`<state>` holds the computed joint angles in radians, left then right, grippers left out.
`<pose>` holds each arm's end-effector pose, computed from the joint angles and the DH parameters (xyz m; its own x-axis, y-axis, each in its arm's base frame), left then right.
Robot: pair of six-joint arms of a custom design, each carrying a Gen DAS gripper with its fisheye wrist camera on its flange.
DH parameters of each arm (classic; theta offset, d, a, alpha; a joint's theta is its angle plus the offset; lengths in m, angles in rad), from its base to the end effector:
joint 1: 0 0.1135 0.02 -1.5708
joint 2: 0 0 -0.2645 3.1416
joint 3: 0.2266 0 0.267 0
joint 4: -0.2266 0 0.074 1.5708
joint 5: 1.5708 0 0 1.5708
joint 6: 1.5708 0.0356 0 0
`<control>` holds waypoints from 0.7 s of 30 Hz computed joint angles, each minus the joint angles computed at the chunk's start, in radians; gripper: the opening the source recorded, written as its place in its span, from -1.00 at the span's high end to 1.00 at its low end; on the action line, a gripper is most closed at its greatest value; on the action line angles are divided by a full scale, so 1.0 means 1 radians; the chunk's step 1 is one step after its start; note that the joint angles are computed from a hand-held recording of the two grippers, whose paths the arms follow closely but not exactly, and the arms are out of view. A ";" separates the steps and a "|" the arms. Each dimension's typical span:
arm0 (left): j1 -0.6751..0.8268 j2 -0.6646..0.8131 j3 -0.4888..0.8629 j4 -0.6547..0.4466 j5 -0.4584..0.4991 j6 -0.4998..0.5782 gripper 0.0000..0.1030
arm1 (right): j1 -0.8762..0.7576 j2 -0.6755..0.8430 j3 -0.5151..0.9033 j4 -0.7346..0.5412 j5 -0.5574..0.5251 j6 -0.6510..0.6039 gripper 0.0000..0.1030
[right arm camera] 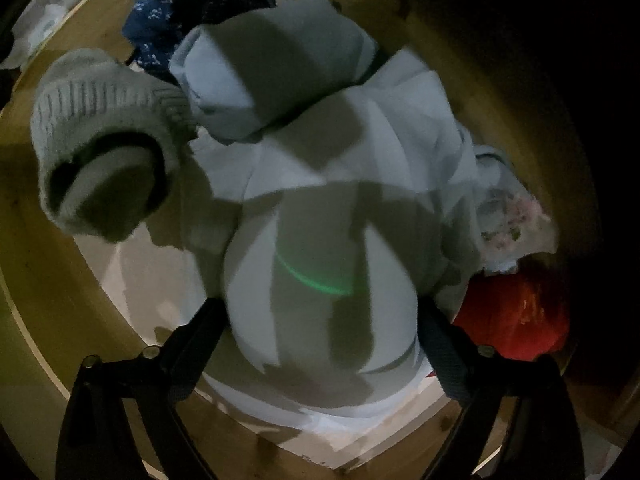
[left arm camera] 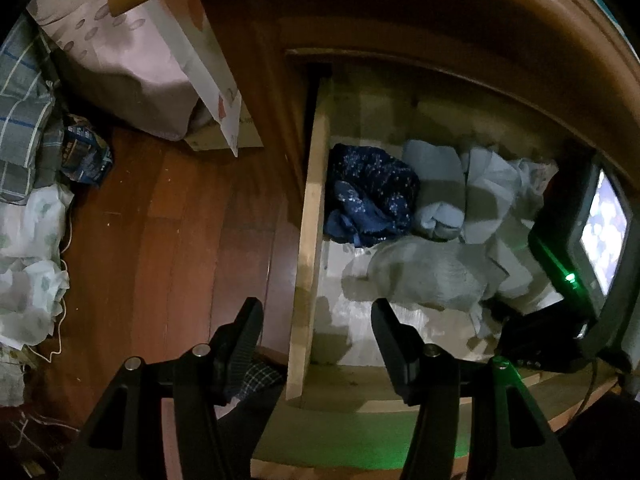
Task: Take underwear out of drawer
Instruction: 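Close the right gripper on the long white clothing in the drawer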
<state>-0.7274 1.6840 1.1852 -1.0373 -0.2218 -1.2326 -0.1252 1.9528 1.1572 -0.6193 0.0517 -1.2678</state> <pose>0.2374 -0.2008 0.1959 -0.8542 -0.4716 -0.2189 -0.4908 0.8703 0.0402 0.3575 -0.0468 0.1069 -0.4191 -0.9079 0.0024 -0.8959 0.4131 -0.1634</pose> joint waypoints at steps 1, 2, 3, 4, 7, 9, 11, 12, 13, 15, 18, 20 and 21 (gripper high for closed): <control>0.002 0.002 0.001 0.001 0.001 0.002 -0.12 | -0.004 0.004 0.015 -0.023 -0.016 0.002 -0.46; 0.002 0.005 0.002 0.002 0.002 0.003 -0.12 | 0.008 0.005 0.014 -0.036 -0.028 0.022 -0.23; 0.003 0.009 0.003 0.005 0.005 0.007 -0.12 | 0.008 0.020 0.040 -0.073 -0.041 0.037 -0.05; 0.002 0.012 0.003 0.007 0.009 0.007 -0.12 | 0.006 0.031 0.062 -0.103 -0.051 0.055 -0.01; 0.004 0.015 0.000 0.027 0.021 0.016 -0.12 | 0.006 0.030 0.065 -0.111 -0.054 0.049 0.15; 0.008 0.012 -0.009 0.052 0.030 0.027 -0.12 | 0.003 0.032 0.073 -0.119 -0.048 0.054 0.42; 0.017 0.015 -0.012 0.073 0.040 0.040 -0.12 | -0.004 0.039 0.100 -0.159 -0.043 0.064 0.54; 0.018 0.018 -0.012 0.084 0.046 0.042 -0.12 | -0.009 0.043 0.110 -0.169 -0.032 0.070 0.58; 0.023 0.015 -0.017 0.104 0.058 0.045 -0.12 | -0.014 0.041 0.107 -0.166 -0.022 0.067 0.59; 0.032 0.018 -0.020 0.133 0.076 0.051 -0.12 | -0.031 0.039 0.103 -0.164 -0.005 0.049 0.62; 0.033 0.053 0.014 0.127 0.065 0.066 -0.12 | -0.068 0.051 0.128 -0.189 0.009 0.036 0.66; 0.030 0.075 0.038 0.124 0.056 0.074 -0.13 | -0.089 0.062 0.151 -0.213 0.018 0.037 0.67; 0.032 0.081 0.043 0.128 0.058 0.079 -0.13 | -0.098 0.068 0.165 -0.222 0.018 0.043 0.68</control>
<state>-0.6955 1.7649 1.2279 -0.9089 -0.1636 -1.1532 -0.2237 2.0204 1.3219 -0.8412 0.0701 -1.2247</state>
